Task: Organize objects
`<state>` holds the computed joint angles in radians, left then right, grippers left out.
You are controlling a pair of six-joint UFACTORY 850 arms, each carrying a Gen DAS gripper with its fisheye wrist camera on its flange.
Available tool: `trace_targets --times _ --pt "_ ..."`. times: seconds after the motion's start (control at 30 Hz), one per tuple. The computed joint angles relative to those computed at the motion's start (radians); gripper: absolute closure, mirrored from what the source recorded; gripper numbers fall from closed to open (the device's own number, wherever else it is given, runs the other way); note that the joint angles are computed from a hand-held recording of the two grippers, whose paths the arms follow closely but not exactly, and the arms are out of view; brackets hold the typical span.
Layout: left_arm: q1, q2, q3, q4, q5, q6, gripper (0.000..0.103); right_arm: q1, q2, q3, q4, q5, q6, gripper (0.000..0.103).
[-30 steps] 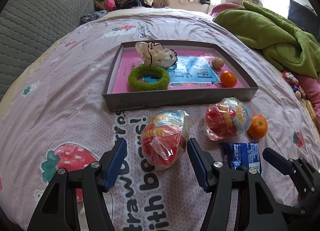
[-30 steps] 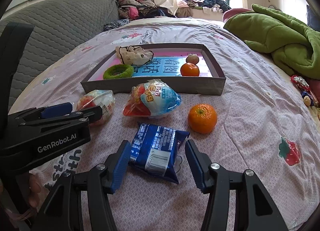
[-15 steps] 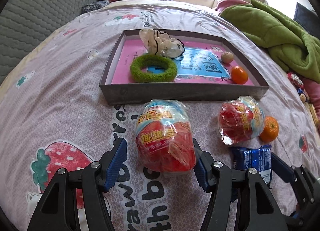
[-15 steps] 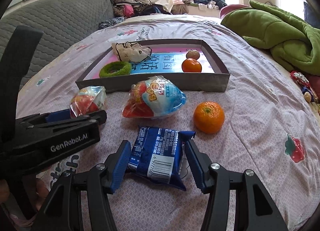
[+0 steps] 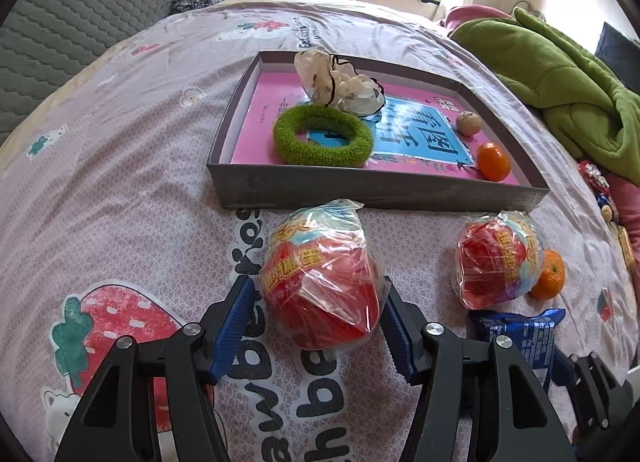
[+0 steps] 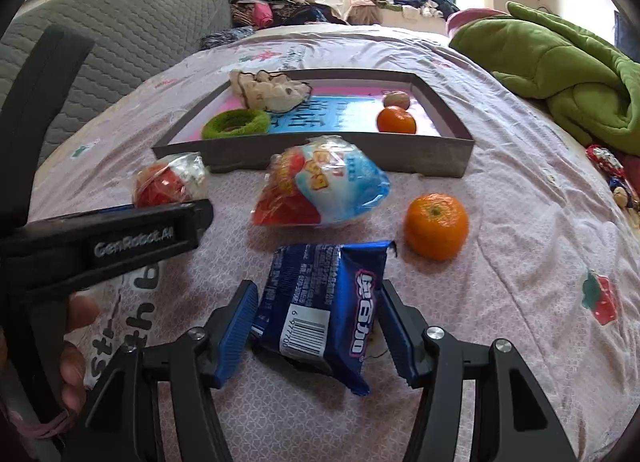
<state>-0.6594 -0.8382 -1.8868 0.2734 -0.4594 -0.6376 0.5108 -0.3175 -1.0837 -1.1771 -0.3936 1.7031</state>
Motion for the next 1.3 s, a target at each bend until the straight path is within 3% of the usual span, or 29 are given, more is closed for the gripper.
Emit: trace_targets --times 0.1,0.43,1.3 --pt "0.002 0.001 0.003 -0.004 0.010 0.002 0.052 -0.002 0.009 0.013 -0.042 0.025 0.034 0.049" --pt "0.009 0.026 0.046 -0.022 0.051 0.013 0.053 -0.020 0.048 0.062 -0.162 0.104 0.165 0.051" --pt "-0.020 0.176 0.236 0.245 0.132 -0.242 0.052 -0.014 0.136 0.135 -0.449 0.113 0.453 0.052"
